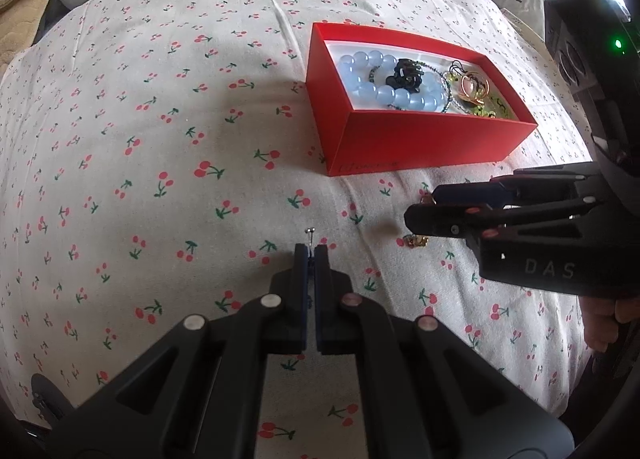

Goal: Organize jewelry

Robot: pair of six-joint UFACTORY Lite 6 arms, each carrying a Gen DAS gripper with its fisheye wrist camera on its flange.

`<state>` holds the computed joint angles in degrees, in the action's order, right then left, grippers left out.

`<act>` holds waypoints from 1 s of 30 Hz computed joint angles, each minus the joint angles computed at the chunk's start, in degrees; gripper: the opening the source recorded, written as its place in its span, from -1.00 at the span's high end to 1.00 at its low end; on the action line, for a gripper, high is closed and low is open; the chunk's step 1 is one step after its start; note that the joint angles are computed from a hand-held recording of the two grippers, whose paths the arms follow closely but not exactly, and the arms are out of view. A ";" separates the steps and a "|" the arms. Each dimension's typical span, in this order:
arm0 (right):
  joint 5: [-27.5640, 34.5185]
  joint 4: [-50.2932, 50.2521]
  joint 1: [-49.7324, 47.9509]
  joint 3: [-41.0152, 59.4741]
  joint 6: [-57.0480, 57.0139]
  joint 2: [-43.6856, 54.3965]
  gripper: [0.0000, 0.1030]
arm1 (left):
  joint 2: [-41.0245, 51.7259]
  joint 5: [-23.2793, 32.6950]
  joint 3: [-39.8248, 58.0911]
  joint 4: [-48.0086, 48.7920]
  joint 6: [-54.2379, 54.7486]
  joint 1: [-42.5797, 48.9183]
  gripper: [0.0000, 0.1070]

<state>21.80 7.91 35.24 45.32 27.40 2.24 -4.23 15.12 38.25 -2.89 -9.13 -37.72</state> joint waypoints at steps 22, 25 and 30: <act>4.39 7.14 -5.80 -4.49 -7.60 -14.06 0.81 | -5.70 4.25 1.96 -7.39 4.02 -0.57 0.94; 6.04 7.73 -8.15 -5.57 -8.32 -18.72 0.81 | -5.41 4.74 3.87 -7.66 3.35 -1.27 0.94; 8.74 8.08 -12.61 -6.95 -9.71 -25.04 0.81 | -3.90 5.03 7.57 -6.29 0.51 -2.89 0.94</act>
<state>30.54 15.99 22.63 38.37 17.69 -22.80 -8.12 20.15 45.83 -9.18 -8.62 -40.61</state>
